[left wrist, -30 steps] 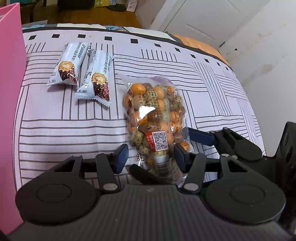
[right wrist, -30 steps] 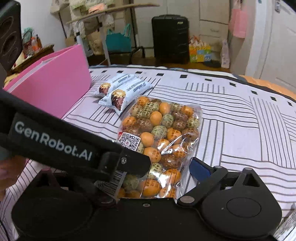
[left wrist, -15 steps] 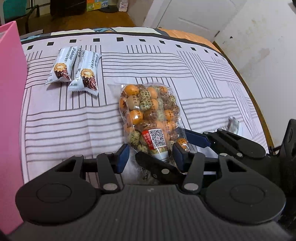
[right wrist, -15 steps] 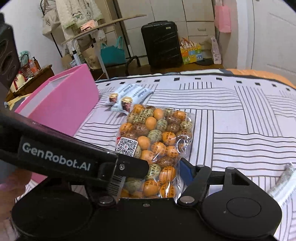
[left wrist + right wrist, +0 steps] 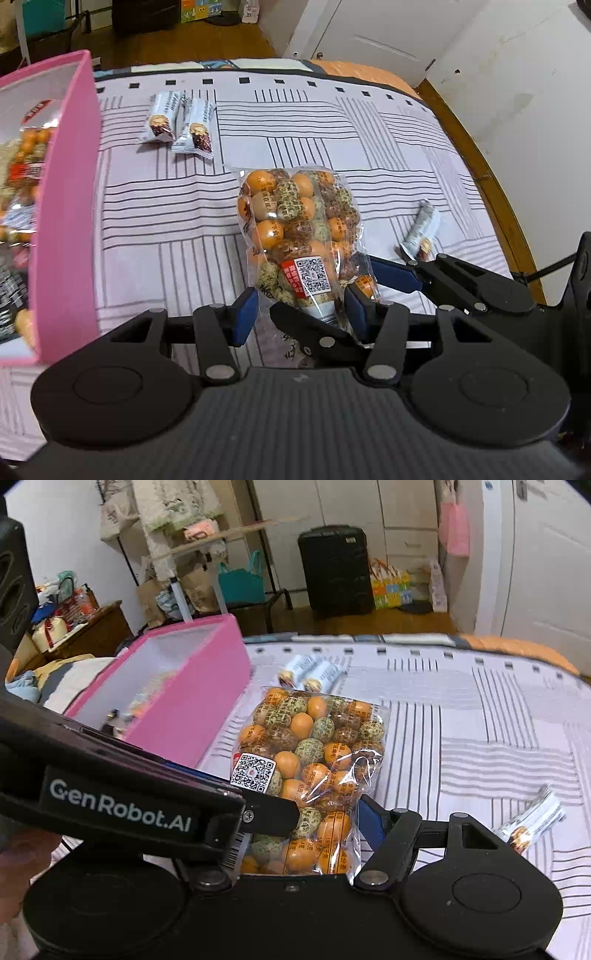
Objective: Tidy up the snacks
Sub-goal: 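Carry the QR-code peanut bag into the pink box and release it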
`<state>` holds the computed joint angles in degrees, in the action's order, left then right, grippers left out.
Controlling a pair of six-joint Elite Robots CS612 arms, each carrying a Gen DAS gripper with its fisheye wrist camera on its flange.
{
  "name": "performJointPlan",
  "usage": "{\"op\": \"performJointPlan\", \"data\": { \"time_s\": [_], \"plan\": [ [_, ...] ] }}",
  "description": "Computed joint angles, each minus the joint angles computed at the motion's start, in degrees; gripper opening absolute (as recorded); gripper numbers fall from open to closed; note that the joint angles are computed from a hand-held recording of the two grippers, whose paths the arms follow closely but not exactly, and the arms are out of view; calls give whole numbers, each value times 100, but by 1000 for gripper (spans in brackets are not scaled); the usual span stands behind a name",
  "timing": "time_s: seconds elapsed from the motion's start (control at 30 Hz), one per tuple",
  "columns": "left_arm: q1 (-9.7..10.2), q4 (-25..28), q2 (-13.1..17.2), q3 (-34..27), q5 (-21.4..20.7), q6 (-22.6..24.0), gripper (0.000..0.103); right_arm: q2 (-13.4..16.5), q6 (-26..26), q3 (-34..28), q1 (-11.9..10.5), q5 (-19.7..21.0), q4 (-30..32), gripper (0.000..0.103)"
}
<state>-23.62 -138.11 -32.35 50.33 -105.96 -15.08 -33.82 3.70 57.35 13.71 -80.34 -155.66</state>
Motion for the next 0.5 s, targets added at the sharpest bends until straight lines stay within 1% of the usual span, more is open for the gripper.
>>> {"op": "performJointPlan", "data": {
  "time_s": [0.13, 0.27, 0.37, 0.43, 0.5],
  "plan": [
    [29, -432, -357, 486, -29, -106, 52, -137, -305, 63, 100, -87, -216, 75],
    [103, -925, -682, 930, 55, -323, 52, -119, -683, -138, 204, -38, -398, 75],
    [171, -1351, -891, 1218, 269, -419, 52, 72, -752, -541, 281, 110, -491, 79],
    [215, -1597, -991, 1355, 494, -406, 52, 272, -1072, -908, 348, 176, -481, 79],
    [264, -1681, -1052, 1415, 726, -393, 53, 479, -1247, -1297, 397, 305, -394, 79]
  ]
}}
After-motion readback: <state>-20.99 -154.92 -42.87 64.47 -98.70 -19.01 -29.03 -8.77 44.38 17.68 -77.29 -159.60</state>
